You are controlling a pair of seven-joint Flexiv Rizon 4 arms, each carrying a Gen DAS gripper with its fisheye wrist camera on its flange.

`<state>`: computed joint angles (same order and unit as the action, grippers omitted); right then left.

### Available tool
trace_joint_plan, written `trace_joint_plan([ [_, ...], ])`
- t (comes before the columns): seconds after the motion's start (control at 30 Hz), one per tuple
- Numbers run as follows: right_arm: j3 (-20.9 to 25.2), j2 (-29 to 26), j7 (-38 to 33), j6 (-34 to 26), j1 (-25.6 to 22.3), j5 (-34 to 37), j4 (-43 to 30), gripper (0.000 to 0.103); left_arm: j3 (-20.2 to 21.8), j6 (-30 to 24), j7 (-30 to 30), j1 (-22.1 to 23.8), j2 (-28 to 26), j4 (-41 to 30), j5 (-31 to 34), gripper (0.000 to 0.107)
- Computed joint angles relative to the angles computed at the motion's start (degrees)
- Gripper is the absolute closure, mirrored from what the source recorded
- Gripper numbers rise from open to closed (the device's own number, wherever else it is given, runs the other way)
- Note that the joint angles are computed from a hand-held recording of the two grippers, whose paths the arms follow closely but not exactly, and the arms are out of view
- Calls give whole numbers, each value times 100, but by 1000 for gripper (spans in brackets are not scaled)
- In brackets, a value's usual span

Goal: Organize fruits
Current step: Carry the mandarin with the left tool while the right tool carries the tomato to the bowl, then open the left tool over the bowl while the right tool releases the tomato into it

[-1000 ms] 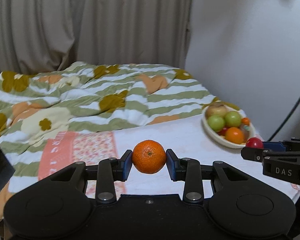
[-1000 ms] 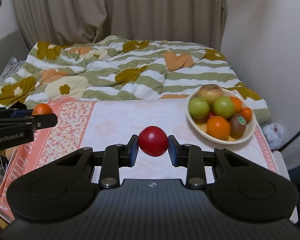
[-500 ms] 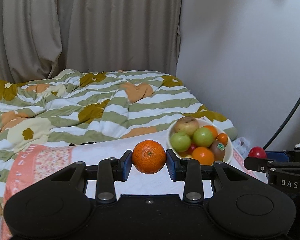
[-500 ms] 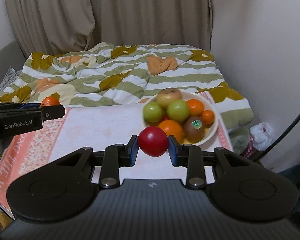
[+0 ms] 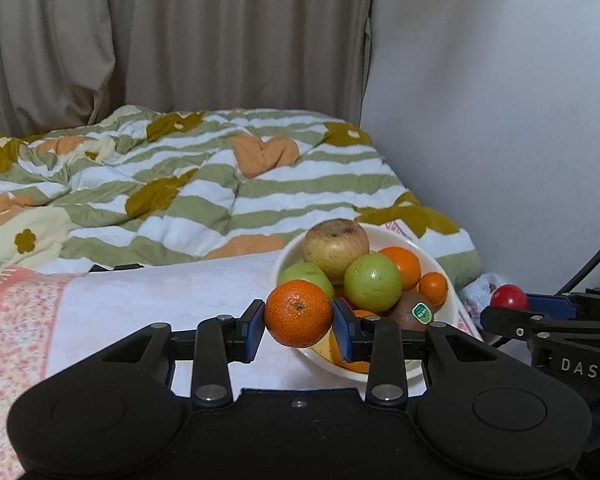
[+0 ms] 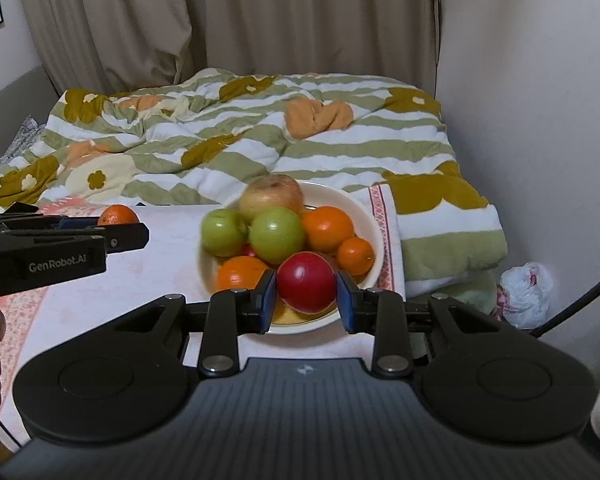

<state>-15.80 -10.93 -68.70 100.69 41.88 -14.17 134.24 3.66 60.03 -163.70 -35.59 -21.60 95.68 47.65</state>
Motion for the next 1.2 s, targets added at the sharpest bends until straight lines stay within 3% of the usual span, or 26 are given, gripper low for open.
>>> trace_joint_plan([
  [0.17, 1264, -471, -96, -98, -1349, 42, -452, 56, -62, 79, 558, 213, -492, -274, -493, 67],
  [0.23, 1447, -581, -110, -118, -1548, 33, -549, 56, -2, 141, 716, 219, -637, -340, -663, 67],
  [0.5, 1470, -776, -54, -174, -1659, 51, -697, 56, 234, 257, 1135, 102, -952, -491, -1161, 65],
  [0.57, 1456, -816, -14, -196, -1668, 59, -727, 56, 338, 219, 1139, 16, -967, -529, -1179, 51],
  [0.63, 1400, -838, 22, -226, -1640, 49, -745, 56, 464, 205, 1032, -100, -953, -550, -1084, 21],
  [0.67, 1359, -841, 39, -238, -1612, 39, -747, 56, 513, 242, 960, -139, -940, -546, -1022, 18],
  [0.87, 1281, -833, 115, -299, -1574, -44, -761, 56, 525, 230, 809, -153, -720, -374, -922, 17],
  [1.2, 1609, -1168, -130, -186, -1851, -220, -1224, 56, 390, 33, 375, -124, -315, -38, -604, 15],
])
